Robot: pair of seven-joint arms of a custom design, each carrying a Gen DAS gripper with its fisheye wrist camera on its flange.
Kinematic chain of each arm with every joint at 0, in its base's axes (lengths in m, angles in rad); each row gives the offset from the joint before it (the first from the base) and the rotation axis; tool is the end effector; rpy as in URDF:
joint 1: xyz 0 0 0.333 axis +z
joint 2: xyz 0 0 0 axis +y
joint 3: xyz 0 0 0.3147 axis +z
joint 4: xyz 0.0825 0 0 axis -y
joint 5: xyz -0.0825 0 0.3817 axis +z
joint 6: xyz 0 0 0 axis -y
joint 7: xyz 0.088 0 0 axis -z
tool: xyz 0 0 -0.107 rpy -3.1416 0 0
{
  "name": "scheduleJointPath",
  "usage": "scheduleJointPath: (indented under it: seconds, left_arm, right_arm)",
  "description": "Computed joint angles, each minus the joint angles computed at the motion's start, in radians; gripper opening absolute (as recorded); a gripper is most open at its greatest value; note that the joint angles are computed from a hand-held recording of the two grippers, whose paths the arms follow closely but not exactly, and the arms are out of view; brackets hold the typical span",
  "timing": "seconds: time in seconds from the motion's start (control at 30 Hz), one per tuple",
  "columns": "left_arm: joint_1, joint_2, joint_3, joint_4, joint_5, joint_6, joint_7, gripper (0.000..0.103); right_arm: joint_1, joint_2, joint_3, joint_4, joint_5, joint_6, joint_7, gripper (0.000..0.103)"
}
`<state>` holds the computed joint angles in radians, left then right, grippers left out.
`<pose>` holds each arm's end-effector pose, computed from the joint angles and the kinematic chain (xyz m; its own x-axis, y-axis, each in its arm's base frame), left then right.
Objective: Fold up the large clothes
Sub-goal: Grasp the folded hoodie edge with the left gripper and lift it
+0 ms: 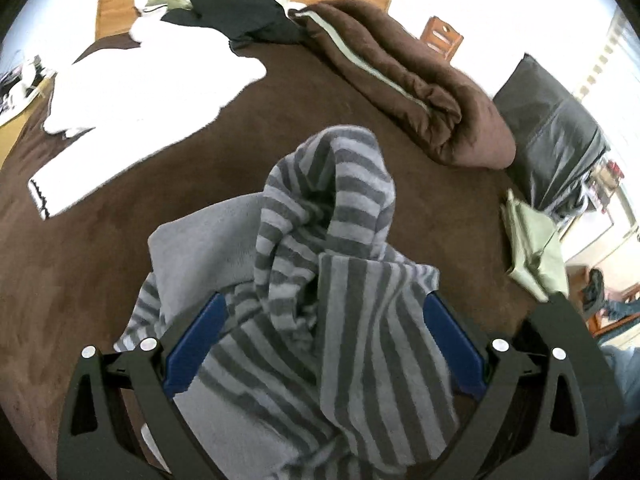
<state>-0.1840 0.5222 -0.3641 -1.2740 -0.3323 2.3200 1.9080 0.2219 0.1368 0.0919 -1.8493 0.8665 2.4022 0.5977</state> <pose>0.6657 -0.3324 0.5314 -0.6380 -0.7051 0.3096 -0.7158 0.3948 -0.5760 0.6001 0.1977 0.4954 0.7267 -0.6336 -0.2654 -0.6103 -0.4182 -0.6728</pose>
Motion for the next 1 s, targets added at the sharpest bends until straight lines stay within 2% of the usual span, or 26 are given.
scheduleJointPath:
  seconds: [0.03,0.1,0.17,0.2,0.37,0.57,0.73,0.9,0.93,1.0]
  left_arm:
    - [-0.017,0.02,0.011,0.027,0.03,-0.011,-0.008,0.095]
    - [-0.041,0.046,0.023,0.058,0.078,-0.038,-0.016,0.087]
    - [-0.047,0.067,0.021,0.079,0.095,-0.06,-0.012,0.067]
    - [-0.046,0.077,0.017,0.085,0.09,-0.062,-0.011,0.067]
    - [-0.019,0.079,-0.01,0.061,0.036,-0.031,0.016,0.045]
    - [-0.022,0.042,0.0,0.002,0.052,0.023,0.02,0.039]
    - [-0.019,0.013,0.01,-0.046,0.068,0.066,-0.002,0.038]
    - [0.011,-0.028,0.008,-0.112,0.051,0.088,-0.006,0.038]
    - [0.014,-0.034,0.009,-0.122,0.05,0.092,-0.005,0.038]
    - [0.022,-0.053,0.014,-0.151,0.047,0.101,-0.008,0.037]
  right_arm:
    - [-0.001,-0.002,0.001,-0.003,0.009,0.005,-0.006,0.091]
    - [0.0,-0.013,0.003,-0.019,0.027,0.019,-0.02,0.091]
    - [0.001,-0.021,0.002,-0.03,0.04,0.023,-0.029,0.091]
    - [0.001,-0.023,0.001,-0.033,0.043,0.024,-0.029,0.091]
    - [0.002,-0.04,-0.004,-0.061,0.065,0.044,-0.035,0.091]
    - [0.016,-0.076,-0.008,-0.094,0.039,0.073,-0.02,0.091]
    - [0.026,-0.14,-0.021,-0.132,0.015,0.112,0.019,0.091]
    - [0.027,-0.209,-0.05,-0.188,0.049,0.182,0.048,0.09]
    - [0.022,-0.209,-0.059,-0.186,0.044,0.186,0.076,0.089]
    - [0.005,-0.19,-0.075,-0.168,0.025,0.176,0.154,0.07]
